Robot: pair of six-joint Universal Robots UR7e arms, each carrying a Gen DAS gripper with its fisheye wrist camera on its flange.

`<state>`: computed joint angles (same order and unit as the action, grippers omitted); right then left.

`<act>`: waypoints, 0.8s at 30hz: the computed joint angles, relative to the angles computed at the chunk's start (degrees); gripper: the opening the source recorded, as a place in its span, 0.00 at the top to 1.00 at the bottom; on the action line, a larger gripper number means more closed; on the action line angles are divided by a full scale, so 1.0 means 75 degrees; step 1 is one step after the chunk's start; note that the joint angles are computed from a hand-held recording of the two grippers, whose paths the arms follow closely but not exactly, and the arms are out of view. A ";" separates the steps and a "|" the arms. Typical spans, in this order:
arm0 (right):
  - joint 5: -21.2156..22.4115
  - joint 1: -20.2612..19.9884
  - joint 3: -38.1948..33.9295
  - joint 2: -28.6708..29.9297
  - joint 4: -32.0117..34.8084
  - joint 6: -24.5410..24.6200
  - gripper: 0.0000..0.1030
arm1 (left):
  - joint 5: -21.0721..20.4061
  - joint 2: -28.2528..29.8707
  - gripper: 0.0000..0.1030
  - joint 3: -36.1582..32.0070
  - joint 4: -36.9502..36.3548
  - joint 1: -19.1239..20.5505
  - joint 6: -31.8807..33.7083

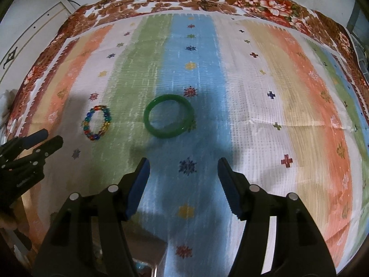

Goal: Organize jewelry
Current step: 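Withdraw both open tools toward the multicolour bracelet and green bangle, then grasp the multicolour bead bracelet with the left tool while the right tool grasps the green bangle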

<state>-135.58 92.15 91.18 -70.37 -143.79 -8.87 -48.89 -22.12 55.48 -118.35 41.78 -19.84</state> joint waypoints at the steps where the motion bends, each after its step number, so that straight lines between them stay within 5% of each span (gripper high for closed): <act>1: -0.0019 -0.0021 -0.0040 0.0035 0.0011 0.0002 0.40 | -0.0010 0.0057 0.48 -0.0088 0.0027 0.0023 0.0016; 24: -0.0167 -0.0443 -0.1121 0.0889 0.0345 -0.0140 0.39 | -0.0185 0.1126 0.46 -0.1886 0.1054 0.0374 -0.0006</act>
